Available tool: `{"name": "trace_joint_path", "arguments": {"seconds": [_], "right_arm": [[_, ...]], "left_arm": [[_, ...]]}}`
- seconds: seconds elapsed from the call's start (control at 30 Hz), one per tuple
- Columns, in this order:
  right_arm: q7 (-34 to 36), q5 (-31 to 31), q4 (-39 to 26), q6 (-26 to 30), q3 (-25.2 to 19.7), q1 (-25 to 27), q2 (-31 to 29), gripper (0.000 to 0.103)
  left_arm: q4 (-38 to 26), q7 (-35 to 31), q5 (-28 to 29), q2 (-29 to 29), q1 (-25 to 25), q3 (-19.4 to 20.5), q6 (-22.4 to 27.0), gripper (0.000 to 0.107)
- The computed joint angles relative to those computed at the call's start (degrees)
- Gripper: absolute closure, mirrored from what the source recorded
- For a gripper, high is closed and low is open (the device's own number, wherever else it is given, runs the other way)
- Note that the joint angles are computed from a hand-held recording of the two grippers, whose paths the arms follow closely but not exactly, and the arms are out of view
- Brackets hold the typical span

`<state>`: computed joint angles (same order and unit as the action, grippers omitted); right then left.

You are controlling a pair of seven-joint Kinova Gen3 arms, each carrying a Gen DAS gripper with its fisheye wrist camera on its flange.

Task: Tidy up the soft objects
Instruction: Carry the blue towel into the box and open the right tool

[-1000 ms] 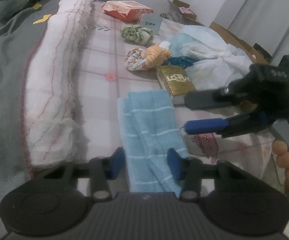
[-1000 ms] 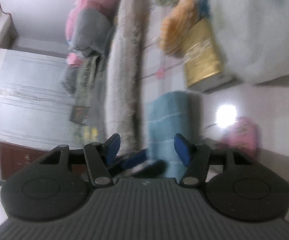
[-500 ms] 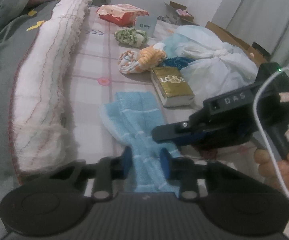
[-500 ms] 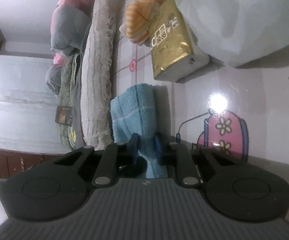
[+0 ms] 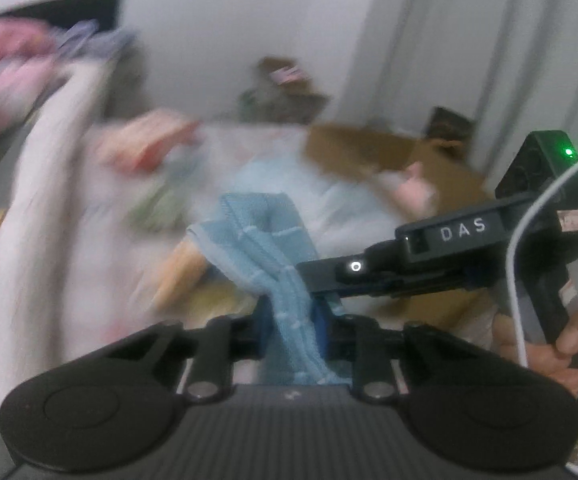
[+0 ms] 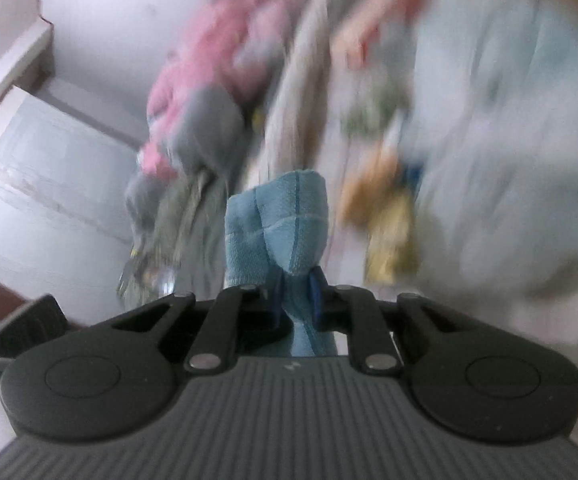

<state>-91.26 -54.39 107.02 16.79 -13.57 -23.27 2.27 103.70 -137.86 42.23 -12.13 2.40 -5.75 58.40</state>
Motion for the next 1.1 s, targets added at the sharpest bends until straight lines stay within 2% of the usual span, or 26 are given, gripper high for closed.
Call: {"name": "trace_joint_path", "arguments": {"seconds": [0.07, 0.17, 0.23, 0.3, 0.4, 0.53, 0.57, 0.63, 0.73, 0.8, 0.9, 1.0, 1.1], "right_arm": [[-2.05, 4.66, 0.60, 1.23, -1.30, 5.31, -4.20, 0.090], [-6.09, 11.65, 0.11, 6.59, -1.19, 13.27, -9.37, 0.090], [-8.52, 16.31, -0.82, 11.25, -0.24, 18.58, -11.99, 0.090], [-10.40, 20.97, -2.34, 15.91, 0.50, 23.89, -13.10, 0.090], [-12.81, 27.96, -5.85, 22.35, 1.20, 30.03, -12.08, 0.090], [-11.13, 33.55, -7.69, 27.64, 10.70, 27.16, -9.80, 0.090], [-10.73, 34.93, -7.66, 28.27, 13.36, 25.26, -9.33, 0.090], [-10.81, 39.13, -8.70, 29.85, 17.43, 21.54, -7.54, 0.090], [-9.48, 43.39, -9.61, 31.76, 17.21, 22.23, -5.05, 0.090], [-10.27, 47.29, -10.51, 32.93, 15.88, 22.40, -3.64, 0.089], [-12.63, 52.44, -11.51, 33.76, 14.53, 21.80, -1.41, 0.088], [-15.71, 56.92, -12.06, 34.27, 13.45, 20.39, -0.84, 0.087], [-17.14, 58.89, -11.89, 33.98, 13.16, 19.73, -1.10, 0.080]], "left_arm": [[-5.05, 2.64, -0.30, 2.95, 5.29, 1.07, -0.86, 0.084], [-13.02, 6.74, -1.34, 9.21, 12.90, 3.04, -2.56, 0.084], [-18.33, 9.62, -2.16, 14.33, 15.02, 6.73, -3.49, 0.084], [-23.63, 14.28, -4.52, 19.64, 16.03, 11.58, -4.55, 0.084], [-31.60, 21.27, -9.05, 27.61, 21.42, 13.69, -5.83, 0.084], [-42.22, 30.12, -17.33, 38.09, 22.67, 21.58, -3.78, 0.083], [-44.87, 32.09, -18.88, 40.42, 23.49, 22.26, -2.31, 0.082], [-50.18, 34.83, -20.29, 44.43, 25.96, 20.85, 1.76, 0.080], [-57.92, 39.28, -22.77, 49.99, 28.54, 19.67, 7.72, 0.074], [-59.59, 40.44, -23.29, 51.78, 28.82, 19.43, 9.69, 0.072], [-63.22, 42.72, -24.65, 54.52, 29.84, 18.94, 12.76, 0.060], [-62.26, 43.41, -24.54, 54.29, 29.53, 18.88, 12.67, 0.050], [-62.78, 42.91, -24.82, 54.26, 29.45, 19.09, 13.03, 0.045]]}}
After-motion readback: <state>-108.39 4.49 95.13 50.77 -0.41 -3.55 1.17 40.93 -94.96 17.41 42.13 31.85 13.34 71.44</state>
